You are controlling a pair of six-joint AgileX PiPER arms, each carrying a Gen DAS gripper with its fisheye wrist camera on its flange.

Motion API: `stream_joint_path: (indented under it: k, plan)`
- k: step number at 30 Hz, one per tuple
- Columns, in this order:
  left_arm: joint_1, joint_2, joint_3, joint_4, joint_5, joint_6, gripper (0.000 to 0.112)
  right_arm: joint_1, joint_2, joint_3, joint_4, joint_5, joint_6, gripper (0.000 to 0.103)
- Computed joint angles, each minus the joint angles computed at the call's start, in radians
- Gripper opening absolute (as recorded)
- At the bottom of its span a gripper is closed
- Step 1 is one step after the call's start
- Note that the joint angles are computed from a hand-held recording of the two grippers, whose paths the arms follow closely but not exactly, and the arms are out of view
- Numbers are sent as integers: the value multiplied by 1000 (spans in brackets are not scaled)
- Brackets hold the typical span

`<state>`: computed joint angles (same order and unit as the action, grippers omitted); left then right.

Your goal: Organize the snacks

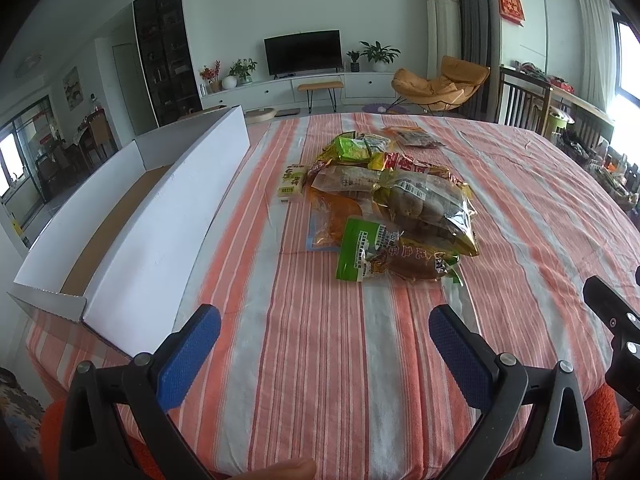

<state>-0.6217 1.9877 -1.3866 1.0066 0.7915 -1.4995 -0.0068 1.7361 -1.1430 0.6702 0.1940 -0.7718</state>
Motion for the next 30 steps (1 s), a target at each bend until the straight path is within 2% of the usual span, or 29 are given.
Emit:
stream_joint_path:
  k: [8, 14, 21, 30]
  plan:
    - [4, -11, 20, 3, -15, -6, 103, 1, -3, 4, -6, -2, 2, 102]
    - [2, -27, 54, 18, -33, -19, 103, 18, -17, 13, -129, 3, 121, 102]
    - [10, -84, 145, 54, -98, -62, 103, 50, -37, 8, -459, 51, 481, 102]
    - [-6, -173, 251, 135, -182, -150, 103, 84, -221, 116, -887, 67, 916, 102]
